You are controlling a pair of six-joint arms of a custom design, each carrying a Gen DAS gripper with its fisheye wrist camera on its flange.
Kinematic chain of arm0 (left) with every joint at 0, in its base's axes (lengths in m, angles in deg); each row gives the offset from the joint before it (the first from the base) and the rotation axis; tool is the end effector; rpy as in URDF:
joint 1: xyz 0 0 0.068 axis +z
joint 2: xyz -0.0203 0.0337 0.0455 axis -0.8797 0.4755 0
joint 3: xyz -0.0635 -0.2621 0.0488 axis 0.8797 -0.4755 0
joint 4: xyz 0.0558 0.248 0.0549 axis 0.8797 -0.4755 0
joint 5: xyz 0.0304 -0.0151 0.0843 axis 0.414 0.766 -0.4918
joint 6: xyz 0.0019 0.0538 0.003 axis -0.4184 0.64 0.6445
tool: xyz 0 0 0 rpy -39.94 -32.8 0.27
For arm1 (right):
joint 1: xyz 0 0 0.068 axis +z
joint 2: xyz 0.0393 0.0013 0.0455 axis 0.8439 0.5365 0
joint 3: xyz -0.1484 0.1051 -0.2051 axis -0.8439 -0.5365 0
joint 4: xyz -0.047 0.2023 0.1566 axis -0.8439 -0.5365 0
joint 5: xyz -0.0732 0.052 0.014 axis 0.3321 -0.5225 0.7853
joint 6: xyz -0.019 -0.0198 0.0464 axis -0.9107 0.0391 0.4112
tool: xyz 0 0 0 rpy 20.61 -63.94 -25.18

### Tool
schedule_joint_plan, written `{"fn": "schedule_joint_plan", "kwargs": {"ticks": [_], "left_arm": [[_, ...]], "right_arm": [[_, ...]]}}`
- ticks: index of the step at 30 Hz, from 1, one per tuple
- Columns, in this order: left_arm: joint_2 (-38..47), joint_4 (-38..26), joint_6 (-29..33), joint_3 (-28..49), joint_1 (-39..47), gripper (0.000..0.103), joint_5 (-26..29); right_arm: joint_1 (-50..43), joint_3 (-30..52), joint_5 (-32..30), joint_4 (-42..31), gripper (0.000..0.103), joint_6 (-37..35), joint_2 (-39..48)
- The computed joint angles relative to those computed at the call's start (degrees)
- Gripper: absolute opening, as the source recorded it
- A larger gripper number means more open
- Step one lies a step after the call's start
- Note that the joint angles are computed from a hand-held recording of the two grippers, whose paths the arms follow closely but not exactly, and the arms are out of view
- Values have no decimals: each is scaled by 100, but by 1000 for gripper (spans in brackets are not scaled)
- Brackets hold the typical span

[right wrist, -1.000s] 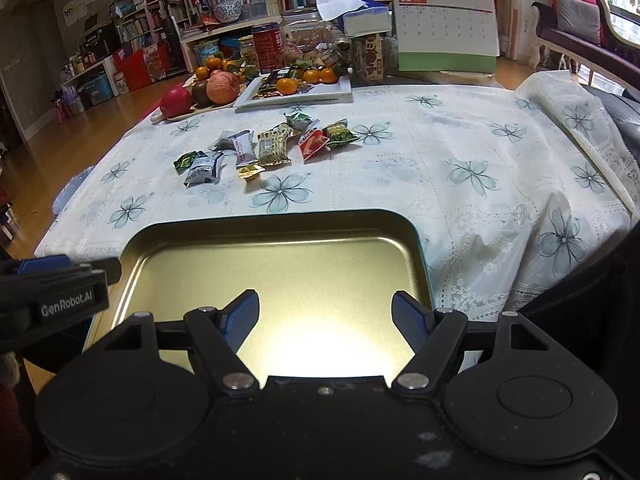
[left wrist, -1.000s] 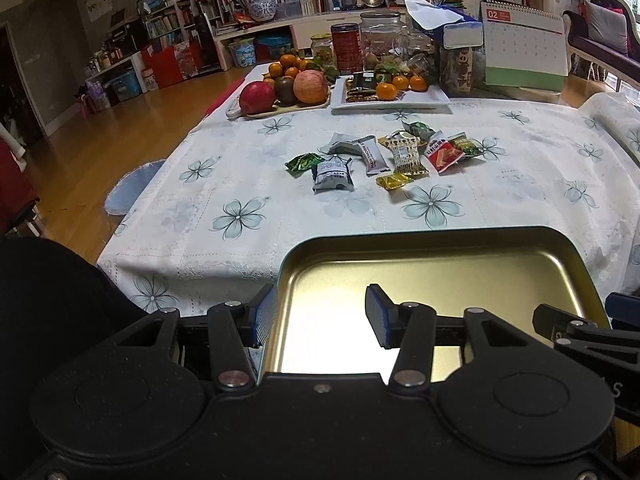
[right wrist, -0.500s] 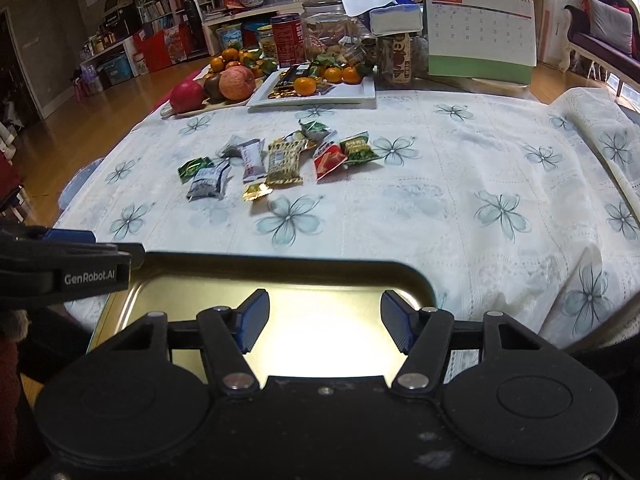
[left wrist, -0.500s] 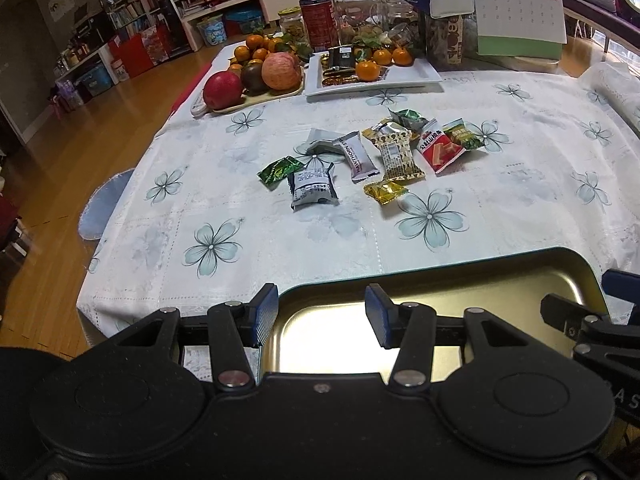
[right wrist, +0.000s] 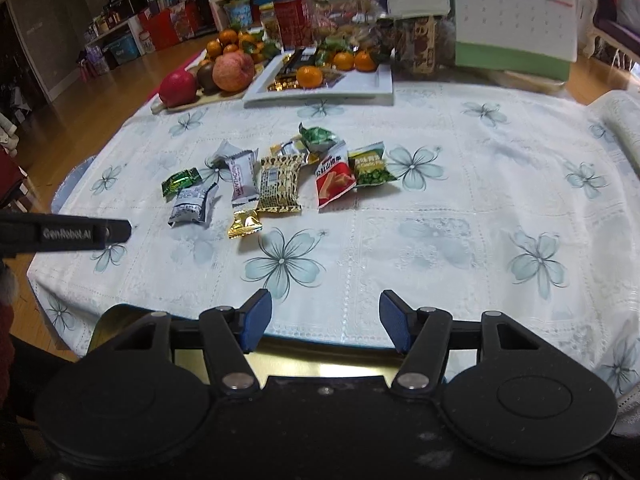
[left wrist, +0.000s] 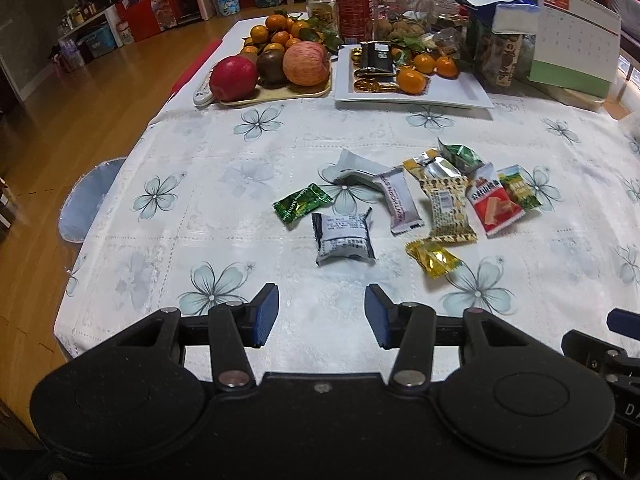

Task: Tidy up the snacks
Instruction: 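Move both open tools forward over the snack pile, then grasp the white candy packet with the left tool while the right tool grasps the green garlic packet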

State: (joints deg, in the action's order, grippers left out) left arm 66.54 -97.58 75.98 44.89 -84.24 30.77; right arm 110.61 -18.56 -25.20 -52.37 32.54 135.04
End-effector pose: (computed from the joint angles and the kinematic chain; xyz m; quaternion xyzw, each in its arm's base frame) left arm 0.2474 -0.0955 0.2399 0.0855 0.9546 0.0191 0.2846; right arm 0.1830 0.2199 0.2284 0.0467 0.9548 0.0575 0.2878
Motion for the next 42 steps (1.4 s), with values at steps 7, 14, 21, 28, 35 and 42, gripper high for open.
{"fn": "schedule_joint_plan", "kwargs": {"ticks": [7,14,21,28,35,42], "left_arm": [[1184,102,265,765,512,55,413],[2328,-178,164,1669,807,55,860],[3022,-524,-2,2518,875,55,1013],[3273,-729,36,2727,745,53,1158],[3456,-832,-162,2873,751,55,1221],[3479,-888,-263,2903,860,56,1386]], "right_arm": [[-1071,370,-961,409,57,-417,705],[-2077,1242,-1711,446,57,-717,1582],[-2586,2045,-1694,430,54,-1138,2400],[-2883,2393,-1766,445,54,-728,3082],[-2758,2767,-1457,360,55,-855,3468],[-2597,2989,-1146,125,30,-1022,3605]]}}
